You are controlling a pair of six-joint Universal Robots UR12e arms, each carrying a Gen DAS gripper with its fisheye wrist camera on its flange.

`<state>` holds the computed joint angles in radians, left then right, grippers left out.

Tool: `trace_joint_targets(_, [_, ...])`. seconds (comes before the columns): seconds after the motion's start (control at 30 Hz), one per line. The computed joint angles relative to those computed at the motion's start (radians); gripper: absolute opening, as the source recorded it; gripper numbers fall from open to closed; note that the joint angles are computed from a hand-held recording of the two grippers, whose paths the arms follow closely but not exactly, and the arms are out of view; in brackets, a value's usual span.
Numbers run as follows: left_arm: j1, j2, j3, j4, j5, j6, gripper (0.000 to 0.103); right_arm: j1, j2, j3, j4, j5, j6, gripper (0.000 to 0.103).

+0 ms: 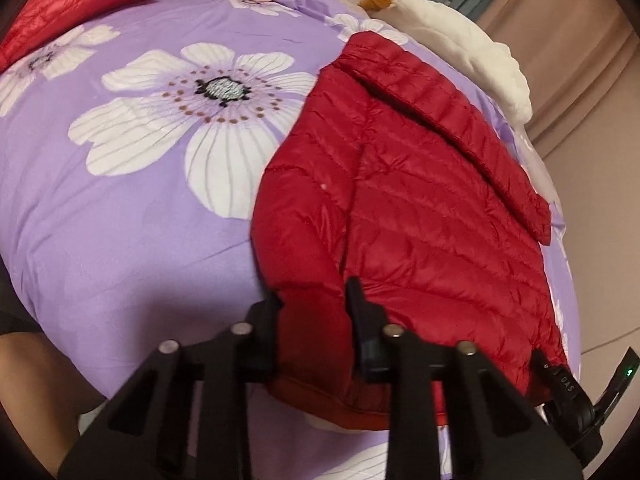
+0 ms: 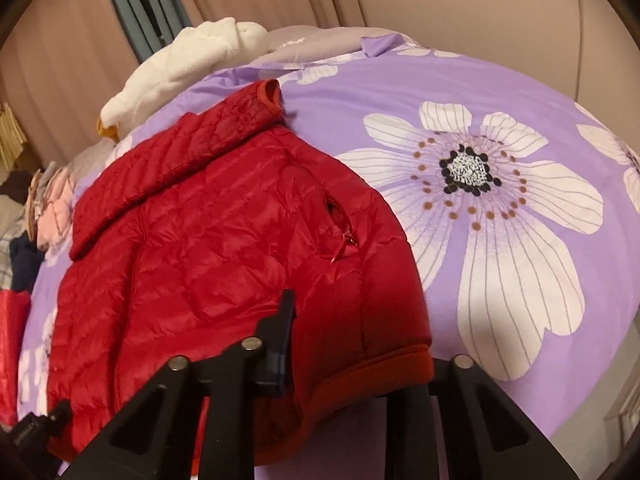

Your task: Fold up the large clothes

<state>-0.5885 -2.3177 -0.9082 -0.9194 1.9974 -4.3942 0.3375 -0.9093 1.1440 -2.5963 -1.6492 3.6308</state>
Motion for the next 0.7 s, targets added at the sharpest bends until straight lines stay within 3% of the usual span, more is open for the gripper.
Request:
trace_joint_targets(0.13, [-0.01, -0.025, 0.063, -0.043, 0.063, 0.067, 0.02, -0.002, -0.008, 0.002, -0.03, 0.019, 0.005, 0.017])
trace_joint_targets(0.27, [-0.008, -0.012, 0.05, 0.043, 0.085, 0.083, 0.02, -0.015, -0.022, 0.015, -0.107, 0.069, 0.032, 0.017])
trace_joint_targets(0.43, [-0.014, -0.029, 0.108, 0.041, 0.177, 0.148, 0.018, -0.011, -0.015, -0.017, -0.134, 0.061, 0.037, 0.017])
trace_joint_targets(0.7, [0.004, -0.049, 0.169, 0.062, 0.215, 0.188, 0.018, -0.007, 0.014, -0.091, -0.17, 0.059, 0.011, 0.017])
